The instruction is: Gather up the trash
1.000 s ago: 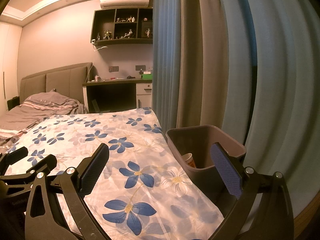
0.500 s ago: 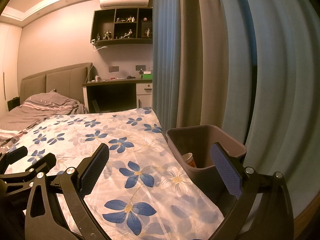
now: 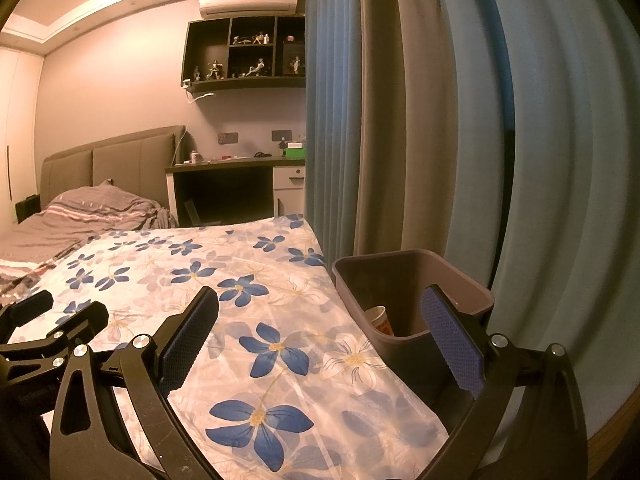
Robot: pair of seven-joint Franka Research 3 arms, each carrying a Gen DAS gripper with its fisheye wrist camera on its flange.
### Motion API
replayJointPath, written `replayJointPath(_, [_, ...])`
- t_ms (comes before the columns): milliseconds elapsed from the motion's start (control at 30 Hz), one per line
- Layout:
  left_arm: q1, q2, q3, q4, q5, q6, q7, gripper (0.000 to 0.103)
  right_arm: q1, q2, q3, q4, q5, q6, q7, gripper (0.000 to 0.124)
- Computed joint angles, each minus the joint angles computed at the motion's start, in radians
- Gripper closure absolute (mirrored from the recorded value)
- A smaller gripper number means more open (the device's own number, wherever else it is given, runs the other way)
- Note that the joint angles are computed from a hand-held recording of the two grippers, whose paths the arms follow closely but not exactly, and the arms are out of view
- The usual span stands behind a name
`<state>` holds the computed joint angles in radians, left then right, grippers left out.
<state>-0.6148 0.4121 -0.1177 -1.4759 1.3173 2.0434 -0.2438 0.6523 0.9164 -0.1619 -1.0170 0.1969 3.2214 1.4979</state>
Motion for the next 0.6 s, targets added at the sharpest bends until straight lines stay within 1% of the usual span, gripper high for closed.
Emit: replayJointPath(600, [0.003, -0.006, -0.001, -0.004, 0.0, 0.001, -0.001, 0.006, 0.004, 0.004, -0.006, 0.01, -0.004, -0.007, 0.009, 0.027])
